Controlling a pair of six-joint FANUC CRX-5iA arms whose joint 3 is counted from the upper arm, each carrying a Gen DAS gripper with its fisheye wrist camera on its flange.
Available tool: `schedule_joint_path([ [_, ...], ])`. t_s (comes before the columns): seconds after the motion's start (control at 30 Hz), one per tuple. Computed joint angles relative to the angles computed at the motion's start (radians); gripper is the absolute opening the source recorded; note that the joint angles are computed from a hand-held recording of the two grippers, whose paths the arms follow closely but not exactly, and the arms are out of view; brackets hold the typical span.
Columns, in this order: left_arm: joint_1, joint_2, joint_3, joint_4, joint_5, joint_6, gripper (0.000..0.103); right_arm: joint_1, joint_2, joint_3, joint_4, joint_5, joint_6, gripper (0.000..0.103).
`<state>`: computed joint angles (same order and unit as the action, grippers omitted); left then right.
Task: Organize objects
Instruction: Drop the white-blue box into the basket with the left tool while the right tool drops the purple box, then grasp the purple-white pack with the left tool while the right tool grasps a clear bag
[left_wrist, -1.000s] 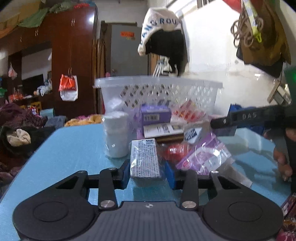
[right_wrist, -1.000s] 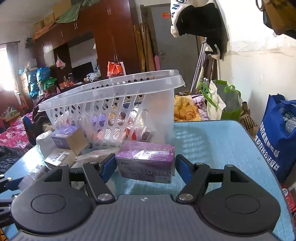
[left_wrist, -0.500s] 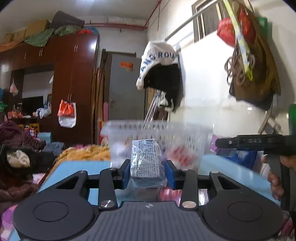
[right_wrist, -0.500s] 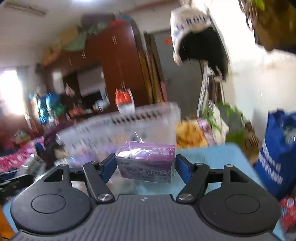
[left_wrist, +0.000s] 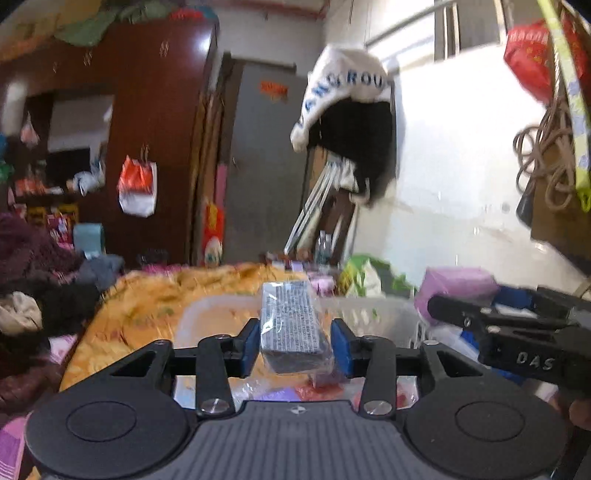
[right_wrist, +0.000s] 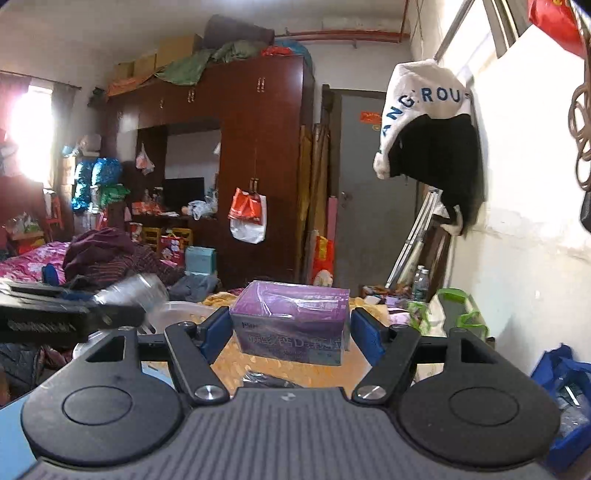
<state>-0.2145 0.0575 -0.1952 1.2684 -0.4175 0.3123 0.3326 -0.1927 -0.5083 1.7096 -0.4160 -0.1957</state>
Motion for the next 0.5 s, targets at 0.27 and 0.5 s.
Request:
schedule_joint_path([
  [0.27,0.013,-0.102,-0.167,0.241,-0.043,-0.217,0.077,-0.001,-0.181,-0.185,0.037,0.065,-0.177,0.103],
  [0.5,0.130,-0.247,-0.449,0.242,-0.288,-0.317,0.083,0.203,-0.375,-0.466,-0.044,-0.049,-0.243,0.103],
])
